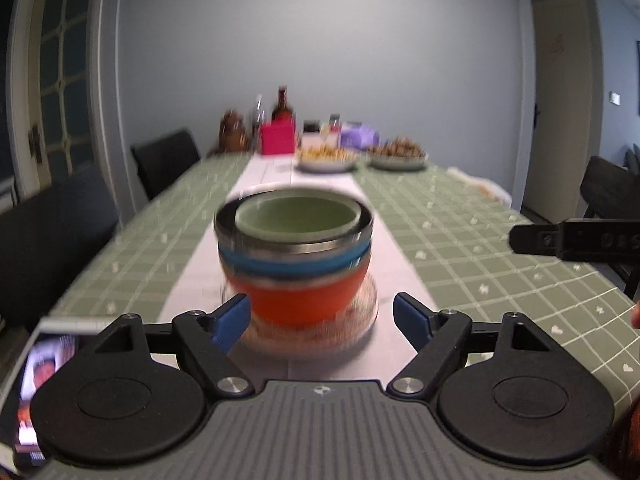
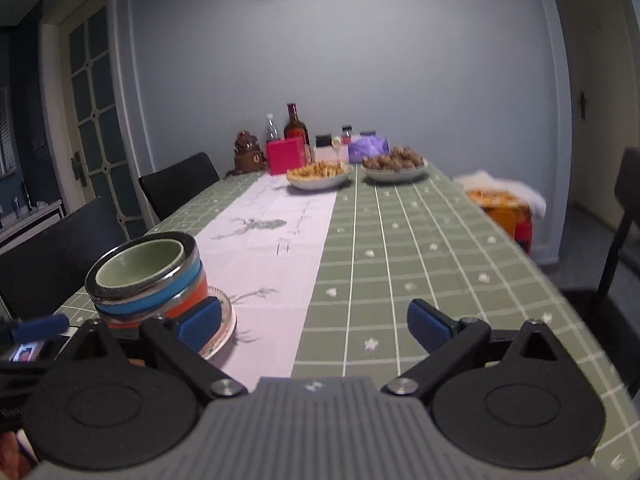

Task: Organize plates and bowls

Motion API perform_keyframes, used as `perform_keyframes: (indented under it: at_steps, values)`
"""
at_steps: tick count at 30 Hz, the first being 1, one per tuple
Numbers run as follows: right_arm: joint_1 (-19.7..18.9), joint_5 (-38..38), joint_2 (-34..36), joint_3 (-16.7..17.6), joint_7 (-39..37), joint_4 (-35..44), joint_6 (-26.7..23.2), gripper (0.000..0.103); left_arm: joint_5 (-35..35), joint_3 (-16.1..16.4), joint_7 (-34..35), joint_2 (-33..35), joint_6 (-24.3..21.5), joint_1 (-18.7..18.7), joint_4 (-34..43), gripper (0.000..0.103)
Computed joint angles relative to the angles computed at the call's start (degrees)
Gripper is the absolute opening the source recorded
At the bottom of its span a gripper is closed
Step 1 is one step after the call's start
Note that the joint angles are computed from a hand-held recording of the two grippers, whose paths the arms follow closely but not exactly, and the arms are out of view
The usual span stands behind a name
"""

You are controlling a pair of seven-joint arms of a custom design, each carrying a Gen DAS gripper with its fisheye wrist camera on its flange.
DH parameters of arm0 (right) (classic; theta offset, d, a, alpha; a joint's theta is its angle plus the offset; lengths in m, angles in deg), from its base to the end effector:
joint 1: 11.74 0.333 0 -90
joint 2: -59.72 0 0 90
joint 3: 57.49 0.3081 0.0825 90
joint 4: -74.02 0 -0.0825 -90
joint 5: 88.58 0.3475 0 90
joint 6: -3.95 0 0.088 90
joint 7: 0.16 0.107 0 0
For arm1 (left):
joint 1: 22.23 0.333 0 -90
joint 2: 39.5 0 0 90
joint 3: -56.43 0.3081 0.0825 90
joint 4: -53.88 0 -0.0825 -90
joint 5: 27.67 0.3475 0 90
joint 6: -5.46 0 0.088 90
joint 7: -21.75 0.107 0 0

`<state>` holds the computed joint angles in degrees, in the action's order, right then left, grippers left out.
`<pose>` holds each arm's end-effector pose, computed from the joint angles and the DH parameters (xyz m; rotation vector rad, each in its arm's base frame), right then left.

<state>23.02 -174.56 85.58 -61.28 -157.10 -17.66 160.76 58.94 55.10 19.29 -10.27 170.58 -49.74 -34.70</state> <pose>0.5541 0.3860 0.4271 -1.3764 1.6074 -0.7789 0.5707 -0.3765 0.4174 -1.3877 1.7601 -1.0413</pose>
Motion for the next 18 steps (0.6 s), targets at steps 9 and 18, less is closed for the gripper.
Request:
perform_keyframes:
  at_steps: [9, 18]
  values:
    - [0.35, 8.37, 2.71, -0.55, -11.57, 1.59, 4.42, 0.098, -7.67, 0.48, 4.51, 0.17, 0.46, 0.36, -1.23, 0.095]
    - [2.56, 8.43, 2.62, -2.89, -14.44, 1.02, 5.43, 0.099, -8.74, 1.95, 5.93, 0.38, 0.83, -1.0, -1.15, 0.095]
